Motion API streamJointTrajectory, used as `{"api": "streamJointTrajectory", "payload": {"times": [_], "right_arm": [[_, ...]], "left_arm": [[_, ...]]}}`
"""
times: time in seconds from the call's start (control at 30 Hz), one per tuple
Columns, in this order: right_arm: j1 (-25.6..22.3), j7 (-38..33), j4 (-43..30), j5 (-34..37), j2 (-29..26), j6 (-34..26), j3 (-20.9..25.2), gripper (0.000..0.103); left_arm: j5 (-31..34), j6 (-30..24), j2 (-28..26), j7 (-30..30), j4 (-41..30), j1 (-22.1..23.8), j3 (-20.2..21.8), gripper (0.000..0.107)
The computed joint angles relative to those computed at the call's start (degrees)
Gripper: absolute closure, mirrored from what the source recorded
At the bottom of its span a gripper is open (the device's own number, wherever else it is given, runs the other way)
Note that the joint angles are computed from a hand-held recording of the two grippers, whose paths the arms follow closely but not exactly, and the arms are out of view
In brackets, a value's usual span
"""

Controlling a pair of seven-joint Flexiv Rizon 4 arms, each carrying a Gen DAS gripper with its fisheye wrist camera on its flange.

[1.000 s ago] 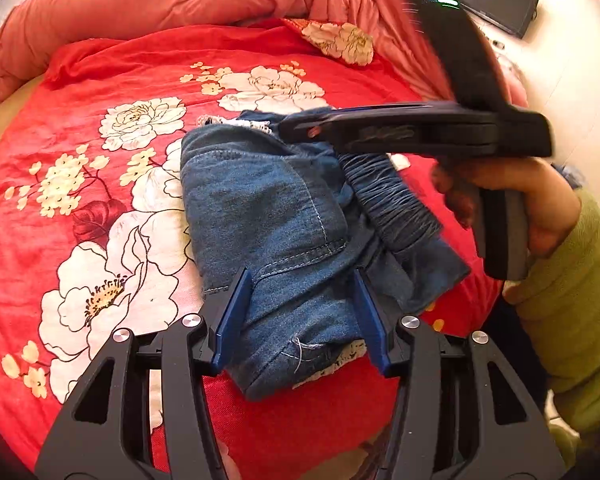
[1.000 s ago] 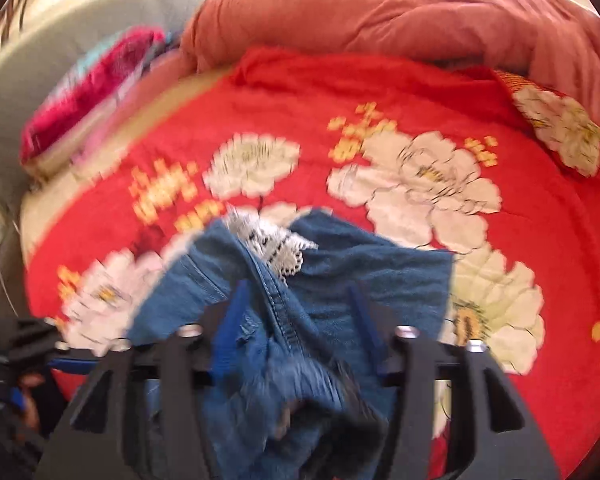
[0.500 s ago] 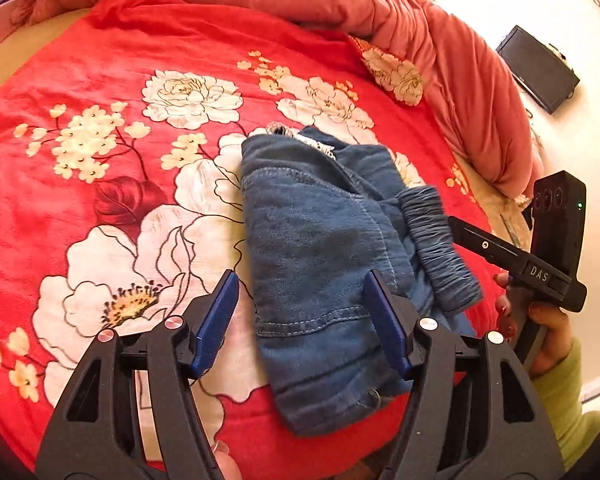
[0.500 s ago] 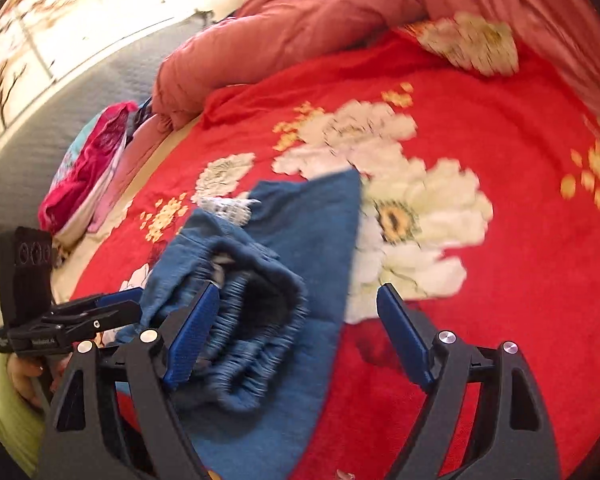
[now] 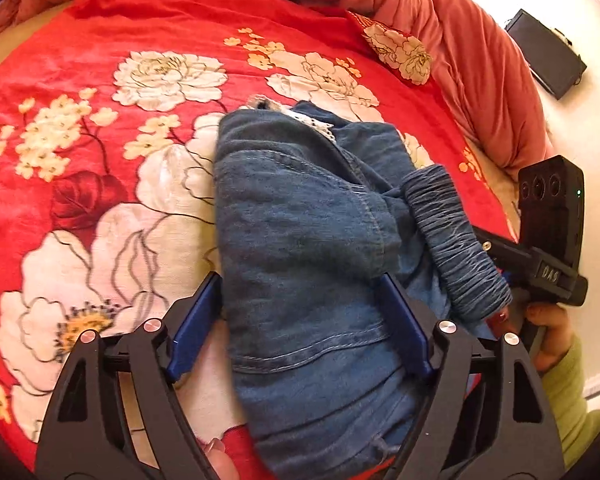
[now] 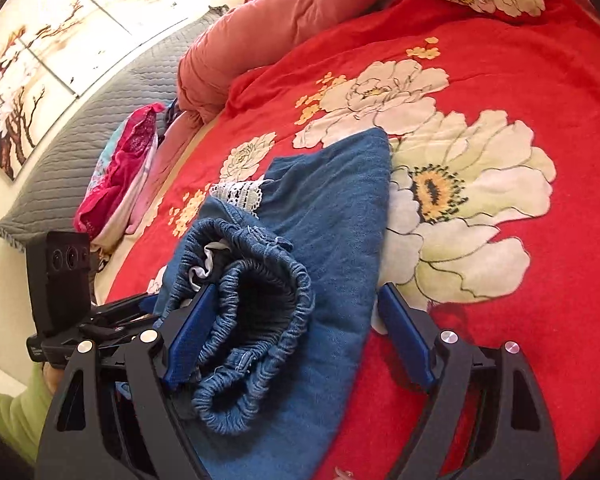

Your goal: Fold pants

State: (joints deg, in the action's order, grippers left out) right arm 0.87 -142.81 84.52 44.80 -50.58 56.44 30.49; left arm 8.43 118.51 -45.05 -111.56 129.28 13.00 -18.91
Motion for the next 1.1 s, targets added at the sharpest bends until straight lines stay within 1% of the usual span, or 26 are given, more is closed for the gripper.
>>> {"api": "streamJointTrajectory", "payload": {"times": [0.03,0.07,0.1,0.13,0.17,0.23,0.27,0.33,0.4,0.53,0.67,0.73,0.9,1.1], "right_arm": [[-0.16,-0.79,0.15,0.33,-0.07,0.31,0.37,0.041],[-0.50,-1.09,-0.12,0.60,-0.30,-0.31,0.73,0.050],[-0.91,-1.83,-0.08,1.35,-0.40,-0.22,1.24,0.053],[-0.85,-2.71,0.09,1.87,-0.35,0.55,1.43,0.058],[-1.04,-4.53,0.79,2.68,0.16,2.03,1.98,0.062],[-2.01,-7.55,1.68,4.45,0.98,3.62,3.31,0.065],[-2.23,-8.64,1.87,5.16,1.34,4.22,3.65,0.065],[-2.68,-12.07,2.41,6.57,2.44,5.77,4.65,0.066],[-2.41,-14.38,1.91,7.29,2.88,6.61,4.85,0.067],[-1.29,-15.99,-1.66,8.22,2.05,6.72,4.45,0.067],[0.85,-15.62,-5.73,7.62,0.27,6.77,3.18,0.067],[2.36,-14.59,-7.34,6.49,-0.57,7.31,2.25,0.067],[4.49,-14.38,-9.81,3.54,-2.74,10.16,2.01,0.067],[5.70,-9.66,-11.19,-1.45,-4.89,11.29,1.59,0.067]], "left_arm": [[-0.56,0.11,0.24,0.12,-0.08,-1.11,0.73,0.039],[-1.14,0.24,0.58,0.44,-0.18,-2.46,1.69,0.047],[-1.60,0.67,0.86,0.64,-0.12,-3.53,2.48,0.050],[-2.40,1.15,1.34,0.86,0.01,-5.06,3.67,0.053],[-3.00,1.24,1.81,1.24,0.06,-6.22,4.62,0.059],[-4.21,2.57,3.08,2.13,0.56,-8.81,6.89,0.065],[-4.20,3.15,3.48,2.48,0.73,-9.19,7.26,0.066],[-5.18,4.43,4.86,3.99,1.01,-11.61,9.35,0.066],[-6.39,4.46,5.88,5.17,0.93,-13.05,10.56,0.066],[-8.13,3.01,6.61,6.71,-0.98,-13.15,11.22,0.066],[-12.37,1.21,5.98,10.27,-4.30,-16.64,14.64,0.066],[-14.29,0.35,5.43,11.75,-5.75,-17.80,15.53,0.065],[-17.00,-1.02,3.67,13.93,-8.46,-18.34,15.79,0.066],[-19.42,-3.35,2.03,14.93,-10.33,-18.50,15.48,0.065]]}}
